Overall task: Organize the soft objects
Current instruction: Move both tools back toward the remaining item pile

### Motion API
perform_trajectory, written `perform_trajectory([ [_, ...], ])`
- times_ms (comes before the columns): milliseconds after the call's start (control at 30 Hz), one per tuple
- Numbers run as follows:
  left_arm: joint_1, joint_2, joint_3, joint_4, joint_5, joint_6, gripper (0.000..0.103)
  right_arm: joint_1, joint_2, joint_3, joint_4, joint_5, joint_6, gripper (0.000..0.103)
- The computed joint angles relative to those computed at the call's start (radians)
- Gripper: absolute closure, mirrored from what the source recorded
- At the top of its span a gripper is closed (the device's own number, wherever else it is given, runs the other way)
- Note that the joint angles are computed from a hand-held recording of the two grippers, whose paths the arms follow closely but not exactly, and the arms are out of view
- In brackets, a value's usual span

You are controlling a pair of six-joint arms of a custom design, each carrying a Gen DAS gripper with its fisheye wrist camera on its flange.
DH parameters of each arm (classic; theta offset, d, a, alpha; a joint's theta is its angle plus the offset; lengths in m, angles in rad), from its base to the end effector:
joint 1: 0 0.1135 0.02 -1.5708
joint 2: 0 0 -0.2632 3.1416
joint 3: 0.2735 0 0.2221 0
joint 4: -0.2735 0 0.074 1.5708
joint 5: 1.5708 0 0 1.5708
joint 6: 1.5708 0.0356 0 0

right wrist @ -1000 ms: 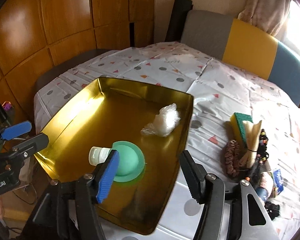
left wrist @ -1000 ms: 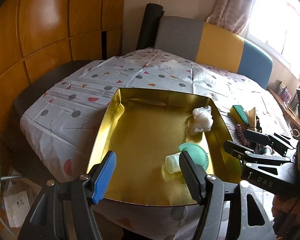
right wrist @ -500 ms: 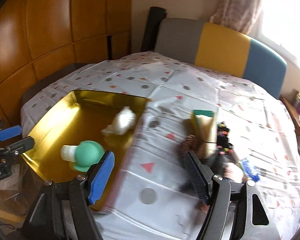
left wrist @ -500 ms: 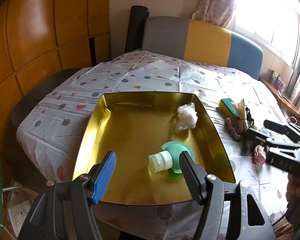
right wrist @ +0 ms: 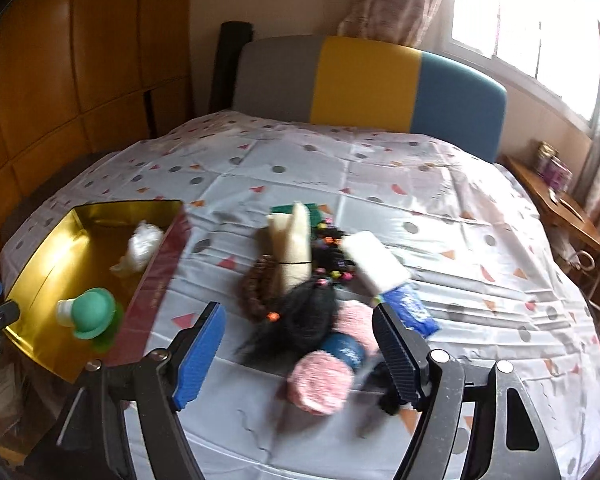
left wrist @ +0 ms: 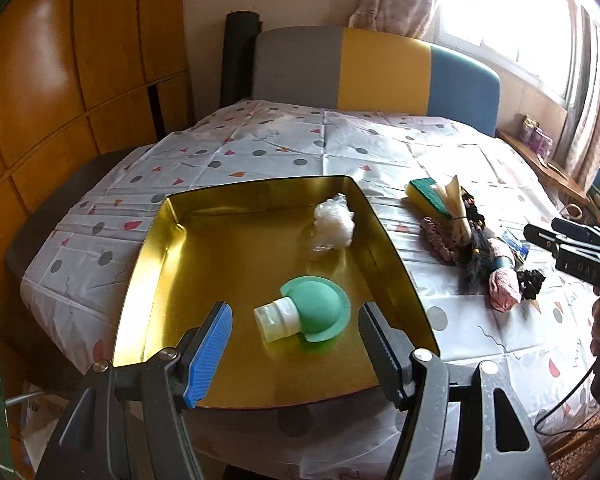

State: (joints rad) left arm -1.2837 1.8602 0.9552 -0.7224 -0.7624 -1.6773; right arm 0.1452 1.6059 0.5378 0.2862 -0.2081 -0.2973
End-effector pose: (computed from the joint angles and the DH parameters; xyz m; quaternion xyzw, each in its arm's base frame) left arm 0.0997 -0.2508 0.1351 -0.1711 0.9120 0.0597 0.3680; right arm 0.2582 0.0452 0.1414 -0.2404 0.8871 0.0666 0.3884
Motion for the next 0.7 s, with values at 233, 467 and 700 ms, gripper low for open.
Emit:
perform_trajectory([
  [233, 0.008, 0.040, 0.069, 0.001, 0.000, 0.077, 0.036, -0.141, 0.035, 0.033, 0.013, -0.032, -0.037, 0.025],
  [467, 0.027, 0.091, 0.153, 0.017, 0.005, 0.186, 0.036, -0.300, 0.176, 0.097, 0.079, -0.053, -0.032, 0.025],
  [700, 0.062, 0.163, 0.263, 0.062, 0.025, 0.342, 0.036, -0.390, 0.262, 0.186, 0.020, -0.101, 0.049, 0.024],
])
